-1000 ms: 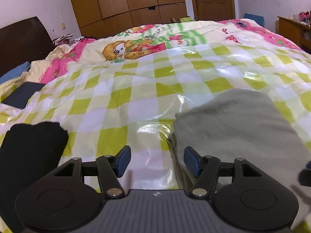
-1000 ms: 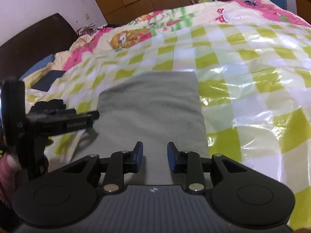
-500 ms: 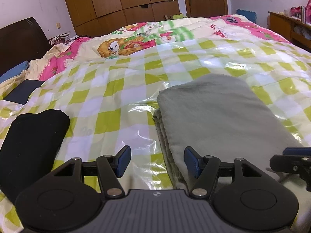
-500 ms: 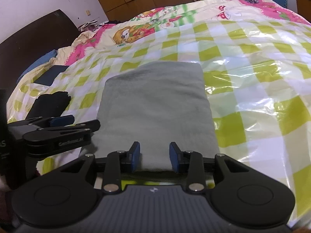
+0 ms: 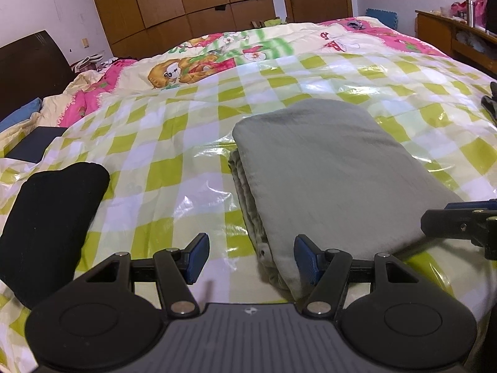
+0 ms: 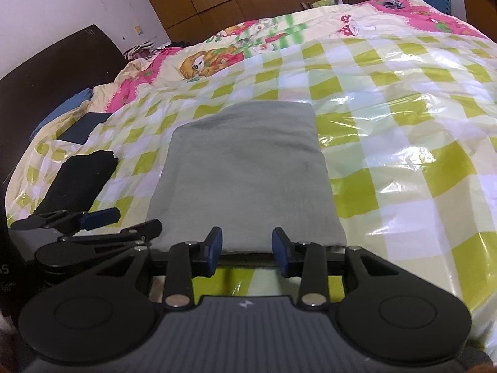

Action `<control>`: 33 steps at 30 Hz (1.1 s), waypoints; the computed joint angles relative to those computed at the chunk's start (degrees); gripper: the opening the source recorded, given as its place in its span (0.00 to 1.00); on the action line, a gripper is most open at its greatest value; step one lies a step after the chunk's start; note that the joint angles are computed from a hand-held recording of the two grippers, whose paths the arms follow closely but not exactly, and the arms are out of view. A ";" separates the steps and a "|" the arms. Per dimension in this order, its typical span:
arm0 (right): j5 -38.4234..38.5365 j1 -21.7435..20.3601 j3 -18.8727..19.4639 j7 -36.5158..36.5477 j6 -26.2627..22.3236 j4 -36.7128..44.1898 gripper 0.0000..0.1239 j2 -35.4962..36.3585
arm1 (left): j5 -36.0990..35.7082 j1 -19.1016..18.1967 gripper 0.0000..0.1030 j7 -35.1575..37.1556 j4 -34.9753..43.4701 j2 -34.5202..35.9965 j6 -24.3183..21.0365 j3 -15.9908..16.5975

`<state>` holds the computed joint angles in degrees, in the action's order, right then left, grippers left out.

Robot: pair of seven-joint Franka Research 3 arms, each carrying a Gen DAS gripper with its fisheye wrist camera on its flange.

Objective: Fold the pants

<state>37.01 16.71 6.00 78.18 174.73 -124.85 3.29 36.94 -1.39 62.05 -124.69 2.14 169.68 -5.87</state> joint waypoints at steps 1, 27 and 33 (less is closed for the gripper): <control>0.23 -0.02 0.01 0.12 -0.13 -0.12 0.30 -0.07 | -0.04 0.00 0.72 0.07 -0.18 -0.13 0.03 -0.03; 5.28 -0.28 0.39 -2.82 -1.77 0.21 0.31 0.52 | -7.63 -0.07 0.73 6.19 -2.34 -2.07 -0.85 -0.96; 4.86 -0.12 0.21 -2.23 -1.73 -0.09 0.31 0.36 | -8.47 -0.12 0.73 6.71 -2.45 -2.11 -0.83 -1.00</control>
<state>41.86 16.59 6.21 75.95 173.00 -124.94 3.65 28.47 -1.51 68.76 -127.14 0.03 168.85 -6.87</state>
